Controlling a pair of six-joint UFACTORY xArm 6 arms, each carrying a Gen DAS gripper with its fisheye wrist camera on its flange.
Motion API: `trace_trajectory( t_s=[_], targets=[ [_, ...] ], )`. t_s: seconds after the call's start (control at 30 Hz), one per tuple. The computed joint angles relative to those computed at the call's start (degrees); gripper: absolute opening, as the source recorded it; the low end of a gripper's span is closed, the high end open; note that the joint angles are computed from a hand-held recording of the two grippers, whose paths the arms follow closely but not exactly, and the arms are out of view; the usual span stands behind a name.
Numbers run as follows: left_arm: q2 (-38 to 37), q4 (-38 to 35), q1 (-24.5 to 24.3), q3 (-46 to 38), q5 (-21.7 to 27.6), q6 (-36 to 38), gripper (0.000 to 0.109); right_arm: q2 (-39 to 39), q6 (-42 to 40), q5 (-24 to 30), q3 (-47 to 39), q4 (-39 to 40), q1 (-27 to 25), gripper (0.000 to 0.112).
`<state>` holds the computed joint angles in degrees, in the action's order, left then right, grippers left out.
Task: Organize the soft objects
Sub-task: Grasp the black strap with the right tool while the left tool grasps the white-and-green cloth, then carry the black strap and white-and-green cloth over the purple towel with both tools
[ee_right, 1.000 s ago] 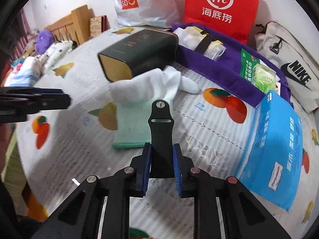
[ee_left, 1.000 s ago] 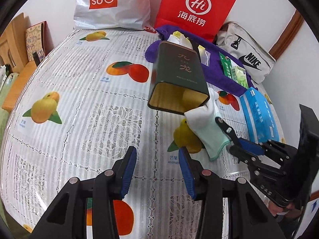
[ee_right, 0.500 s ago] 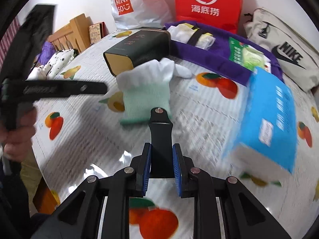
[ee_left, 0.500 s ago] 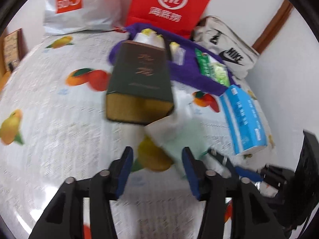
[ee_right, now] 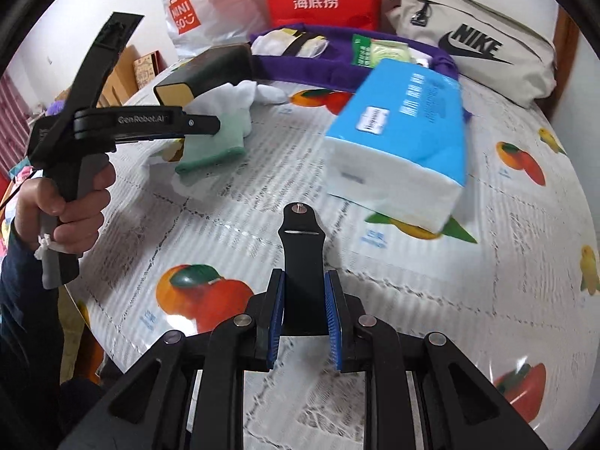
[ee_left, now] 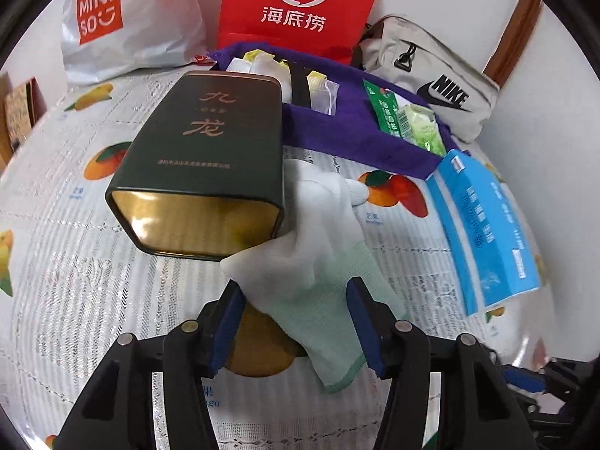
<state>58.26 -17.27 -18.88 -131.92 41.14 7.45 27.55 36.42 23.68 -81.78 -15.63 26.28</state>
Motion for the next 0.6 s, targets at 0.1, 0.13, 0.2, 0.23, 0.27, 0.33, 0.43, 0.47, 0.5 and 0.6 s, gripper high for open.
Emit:
trace_trajectory(
  t_s=[0.1, 0.13, 0.2, 0.23, 0.27, 0.33, 0.43, 0.47, 0.5, 0.6],
  targets=[
    [-0.05, 0.11, -0.02, -0.16, 0.63, 0.55, 0.030, -0.75, 1.87, -0.75, 1.49, -0.80, -0.58, 0.021],
    [0.14, -0.19, 0.01, -0.61, 1.15, 0.98, 0.020, -1.01, 2.31, -1.20, 2.00, -1.03, -0.75, 0.021],
    [0.21, -1.74, 0.04, -1.23, 2.69, 2.93, 0.015, -1.33, 4.10, -1.65, 2.68, -2.59, -1.10, 0.021],
    [-0.43, -2.20, -0.05, -0.30, 2.56, 3.72, 0.012, -1.38, 5.01, -1.48, 2.79, -3.13, -1.25, 0.021],
    [-1.68, -3.02, -0.13, 1.59, 2.05, 4.91, 0.012, -1.44, 5.28, -1.49, 2.91, -3.15, -1.32, 0.021],
    [-3.73, -4.55, -0.30, 4.72, 1.00, 6.49, 0.011, -1.77, 5.91, -1.95, 3.47, -3.52, -1.44, 0.021],
    [-8.35, -8.45, -0.40, 11.58, -1.58, 10.35, 0.011, -2.41, 8.19, -2.52, 4.24, -5.66, -1.66, 0.021],
    [-10.40, -9.54, -0.42, 14.59, -2.81, 11.63, 0.011, -2.66, 8.96, -2.79, 4.54, -6.23, -1.73, 0.021],
    [-12.54, -10.89, -0.41, 17.72, -4.08, 13.20, 0.011, -2.88, 9.82, -2.78, 4.63, -6.82, -1.72, 0.021],
    [-17.12, -13.54, -0.22, 24.18, -6.11, 16.38, 0.011, -3.70, 12.27, -2.90, 5.39, -9.43, -1.73, 0.021]
  ],
)
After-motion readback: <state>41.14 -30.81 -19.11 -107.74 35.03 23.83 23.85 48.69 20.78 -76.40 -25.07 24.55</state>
